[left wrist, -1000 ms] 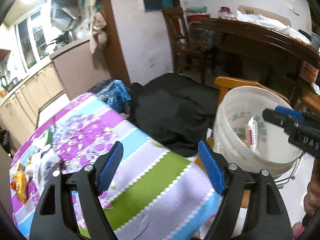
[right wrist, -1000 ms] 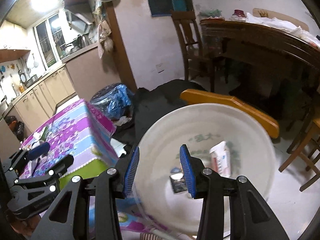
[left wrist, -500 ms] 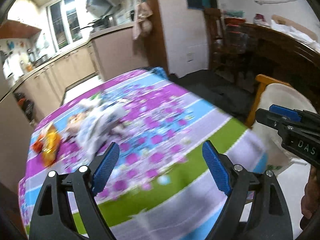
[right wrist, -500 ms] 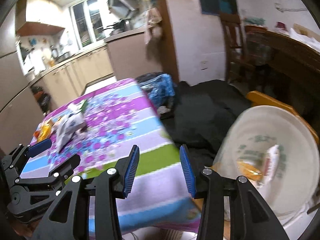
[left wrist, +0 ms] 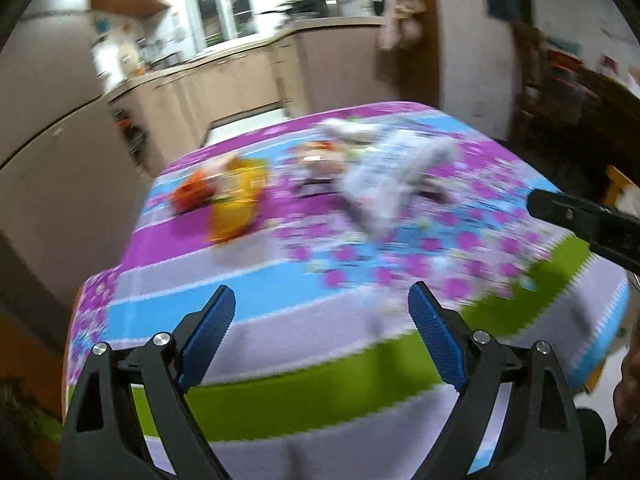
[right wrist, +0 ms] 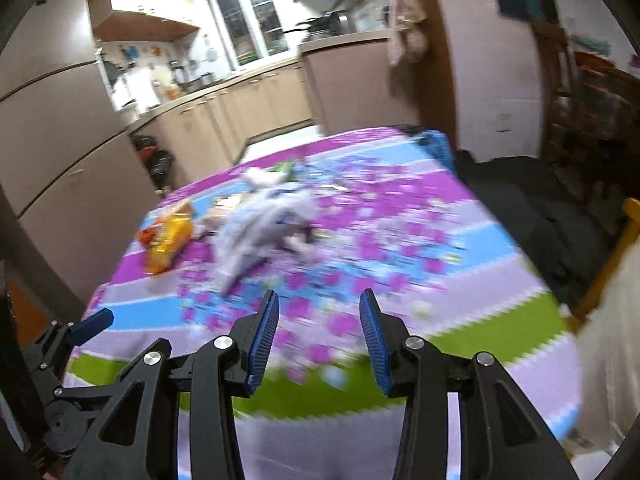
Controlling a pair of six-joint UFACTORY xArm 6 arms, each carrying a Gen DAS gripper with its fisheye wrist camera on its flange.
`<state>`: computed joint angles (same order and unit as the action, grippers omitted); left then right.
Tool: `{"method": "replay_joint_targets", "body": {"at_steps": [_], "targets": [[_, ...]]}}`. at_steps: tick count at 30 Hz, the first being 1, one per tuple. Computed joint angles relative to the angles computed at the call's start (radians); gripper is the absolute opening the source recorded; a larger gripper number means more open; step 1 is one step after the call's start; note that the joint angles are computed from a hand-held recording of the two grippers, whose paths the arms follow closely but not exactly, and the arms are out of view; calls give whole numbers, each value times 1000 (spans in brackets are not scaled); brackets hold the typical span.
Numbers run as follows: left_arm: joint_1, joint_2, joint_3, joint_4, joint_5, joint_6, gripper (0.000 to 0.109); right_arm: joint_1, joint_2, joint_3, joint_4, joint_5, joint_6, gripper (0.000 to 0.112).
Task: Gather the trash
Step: 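Move both tools away from the bucket back toward the table, then grasp the yellow bread bag with the left tool while the right tool grasps the white alcohol wipes pack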
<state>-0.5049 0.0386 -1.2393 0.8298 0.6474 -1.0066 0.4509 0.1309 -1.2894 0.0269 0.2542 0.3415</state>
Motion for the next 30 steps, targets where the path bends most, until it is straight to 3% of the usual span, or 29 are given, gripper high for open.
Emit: {"method": "replay_joint_targets", "body": {"at_steps": [3, 6, 10, 12, 16, 24, 29, 30], "targets": [[51, -23, 13, 23, 13, -39, 87, 29, 99, -128, 73, 41, -35, 48], [88, -27, 9, 39, 22, -60, 90, 41, 195, -249, 72, 78, 41, 57], [142, 7, -25, 39, 24, -64, 91, 53, 330, -433, 152, 173, 99, 61], [172, 37, -51, 5, 8, -42, 91, 56, 403, -538, 160, 244, 149, 61], [210, 99, -106, -87, -48, 79, 91, 68, 501, -665, 124, 286, 241, 61], [221, 217, -235, -310, -131, 297, 91, 71, 601, -787, -21, 280, 344, 48], [214, 339, -380, -368, -66, 350, 90, 63, 599, -762, 47, 238, 273, 38], [217, 358, -400, -398, -53, 371, 81, 61, 586, -741, 62, 227, 254, 36]]}}
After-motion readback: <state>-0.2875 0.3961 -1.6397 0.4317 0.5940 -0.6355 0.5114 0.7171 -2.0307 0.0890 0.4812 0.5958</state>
